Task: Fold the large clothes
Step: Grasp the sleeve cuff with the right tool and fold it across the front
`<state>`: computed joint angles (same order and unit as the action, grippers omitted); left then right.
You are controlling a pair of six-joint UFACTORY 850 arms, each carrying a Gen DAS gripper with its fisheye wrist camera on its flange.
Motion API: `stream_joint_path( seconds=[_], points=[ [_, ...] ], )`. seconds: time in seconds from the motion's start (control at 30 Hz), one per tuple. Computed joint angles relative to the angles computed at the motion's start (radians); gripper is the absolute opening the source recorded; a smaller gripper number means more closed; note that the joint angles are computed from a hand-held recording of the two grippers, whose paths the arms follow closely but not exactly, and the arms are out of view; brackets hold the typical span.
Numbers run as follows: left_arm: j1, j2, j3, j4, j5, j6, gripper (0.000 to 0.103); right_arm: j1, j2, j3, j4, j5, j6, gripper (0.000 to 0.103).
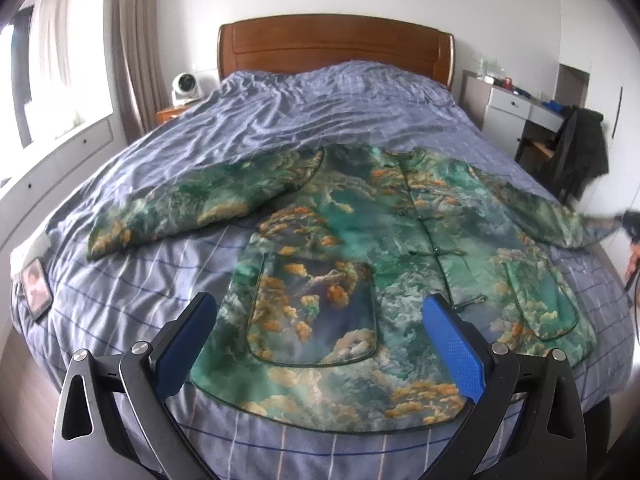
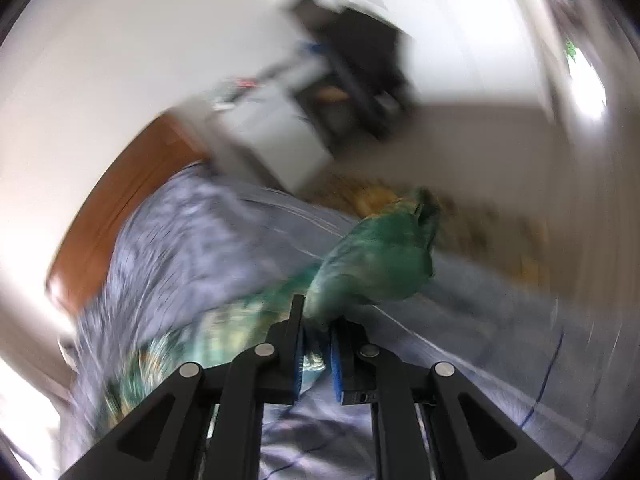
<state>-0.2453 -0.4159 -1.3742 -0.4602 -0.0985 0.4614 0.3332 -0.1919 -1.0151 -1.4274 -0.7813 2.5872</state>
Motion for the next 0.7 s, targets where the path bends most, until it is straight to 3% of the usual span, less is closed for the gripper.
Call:
stream_joint_path(
  seconds=[0.17, 0.27, 0.5, 0.6, 0.7],
  points=[
    [0.002, -0.005, 0.002, -0.111, -0.008, 0.094, 0.103, 0.097, -0.113, -0.262, -0.015, -0.083, -0.453, 0.011],
    [0.003, 0.001, 0.015, -0.139, 0.001, 0.131, 0.103, 0.127, -0.196, -0.412, -0.009, -0.046, -0.634, 0.010],
    [0.020, 0.008, 0.030, -0.014, 0.007, -0.007, 0.103, 0.182, -0.406, -0.704, 0.144, 0.047, -0.980, 0.010],
    [0.026, 0.004, 0.031, 0.080, 0.001, -0.112, 0.103, 0.198, -0.473, -0.773, 0.231, 0.091, -1.092, 0.010],
    [0.027, -0.002, 0.031, 0.122, -0.004, -0.155, 0.103, 0.220, -0.484, -0.753, 0.297, 0.111, -1.154, 0.010]
  ],
)
